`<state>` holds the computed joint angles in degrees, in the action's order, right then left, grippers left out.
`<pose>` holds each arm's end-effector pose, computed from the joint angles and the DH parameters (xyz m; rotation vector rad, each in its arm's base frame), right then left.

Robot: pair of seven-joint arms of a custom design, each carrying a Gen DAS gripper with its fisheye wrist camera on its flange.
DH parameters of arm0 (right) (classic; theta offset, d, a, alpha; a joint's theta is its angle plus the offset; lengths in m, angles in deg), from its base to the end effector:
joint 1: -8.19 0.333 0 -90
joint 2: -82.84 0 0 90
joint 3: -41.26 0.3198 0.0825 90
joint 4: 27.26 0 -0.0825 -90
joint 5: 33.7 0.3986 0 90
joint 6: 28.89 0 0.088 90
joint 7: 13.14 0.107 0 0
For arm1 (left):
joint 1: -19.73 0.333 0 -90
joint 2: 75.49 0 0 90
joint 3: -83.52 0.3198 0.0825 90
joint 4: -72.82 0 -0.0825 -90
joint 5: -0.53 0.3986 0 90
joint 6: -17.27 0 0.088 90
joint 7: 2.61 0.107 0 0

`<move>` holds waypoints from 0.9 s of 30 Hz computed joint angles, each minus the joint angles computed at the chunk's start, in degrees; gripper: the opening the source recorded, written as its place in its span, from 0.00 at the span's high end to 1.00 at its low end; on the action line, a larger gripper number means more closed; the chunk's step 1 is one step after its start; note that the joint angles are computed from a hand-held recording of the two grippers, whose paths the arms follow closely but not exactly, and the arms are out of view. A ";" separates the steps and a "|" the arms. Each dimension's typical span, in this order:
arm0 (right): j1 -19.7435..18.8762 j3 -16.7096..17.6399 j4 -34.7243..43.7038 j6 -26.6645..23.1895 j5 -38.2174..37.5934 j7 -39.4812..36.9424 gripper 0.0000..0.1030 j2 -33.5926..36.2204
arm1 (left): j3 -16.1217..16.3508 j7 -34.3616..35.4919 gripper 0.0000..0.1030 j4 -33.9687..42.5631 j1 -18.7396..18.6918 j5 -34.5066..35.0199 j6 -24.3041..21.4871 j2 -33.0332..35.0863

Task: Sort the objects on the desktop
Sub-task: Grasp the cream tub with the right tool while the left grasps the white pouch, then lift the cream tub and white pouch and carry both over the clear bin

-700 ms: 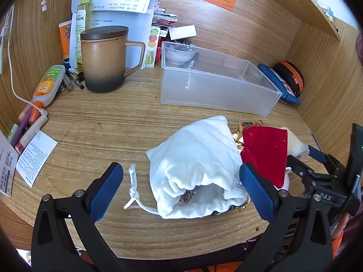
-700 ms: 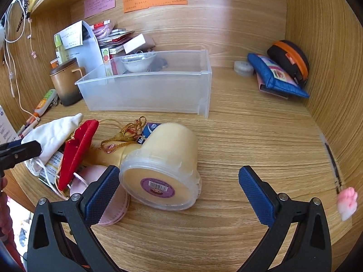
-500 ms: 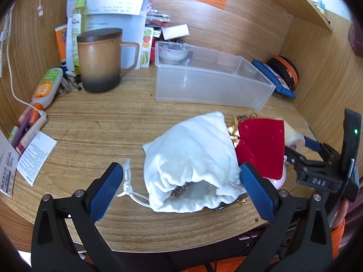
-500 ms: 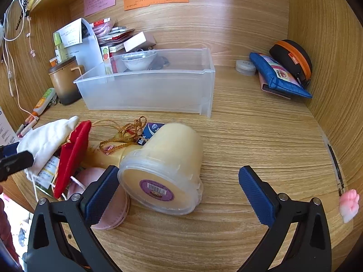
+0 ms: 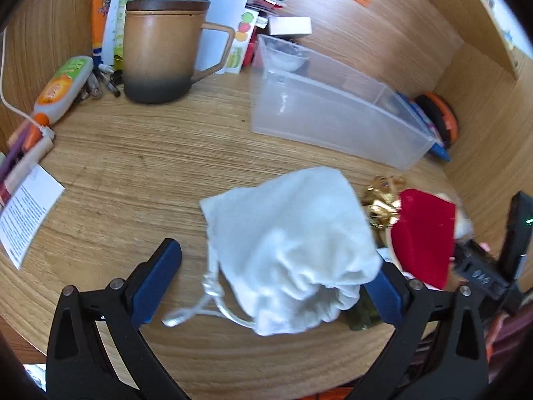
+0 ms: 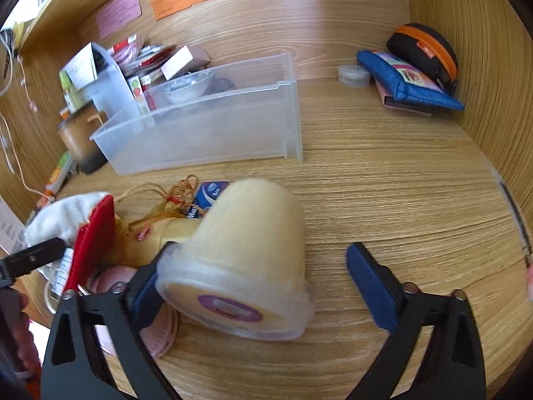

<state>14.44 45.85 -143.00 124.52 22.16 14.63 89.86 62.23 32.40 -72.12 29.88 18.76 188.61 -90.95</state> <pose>0.6176 0.0909 0.4354 -2.0203 1.2057 -0.2922 0.4770 -0.1209 0.4385 -2.2170 1.4004 -0.8535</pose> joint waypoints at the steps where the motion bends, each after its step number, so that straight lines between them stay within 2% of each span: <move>1: -0.12 0.02 0.21 -0.73 0.40 -0.05 0.18 0.06 | -1.00 -0.77 0.00 0.52 1.04 1.28 -0.79 0.21; 2: -0.28 0.06 0.46 -1.40 1.15 -0.48 0.21 0.16 | -1.52 -1.53 0.00 0.86 1.75 2.52 -0.95 0.51; 4: -0.27 0.08 0.81 -1.90 1.51 -0.90 0.33 0.33 | -2.34 -3.56 0.01 1.62 2.72 5.11 -1.49 1.02; 5: -0.29 0.09 0.93 -2.17 1.68 -1.20 0.35 0.37 | -2.39 -4.39 0.05 1.79 2.88 6.27 -1.48 1.19; 7: -0.13 0.13 0.84 -1.55 1.69 -1.53 0.35 0.35 | -2.66 -6.18 0.23 2.74 3.34 9.15 -2.04 1.82; 8: -0.09 0.17 0.79 -1.26 1.85 -1.82 0.35 0.34 | -1.64 -5.64 0.31 3.00 2.28 9.10 -1.95 2.17; 13: 0.03 0.13 0.93 -0.08 1.30 -1.43 0.35 0.55 | 1.26 -6.65 0.45 3.72 0.35 10.25 -1.33 3.35; 15: -0.13 0.14 1.14 0.08 1.40 -1.35 0.35 0.55 | 2.49 -5.84 0.56 3.53 -0.44 9.18 -0.28 3.45; 18: -0.68 0.08 1.75 -1.09 2.66 -1.98 0.35 0.37 | 0.89 -8.62 0.61 4.43 1.65 12.68 -1.62 2.94; 27: -0.69 -0.71 2.48 -1.42 6.26 -4.90 0.35 -1.20 | 0.46 -12.74 0.63 4.73 3.04 17.66 -1.97 0.79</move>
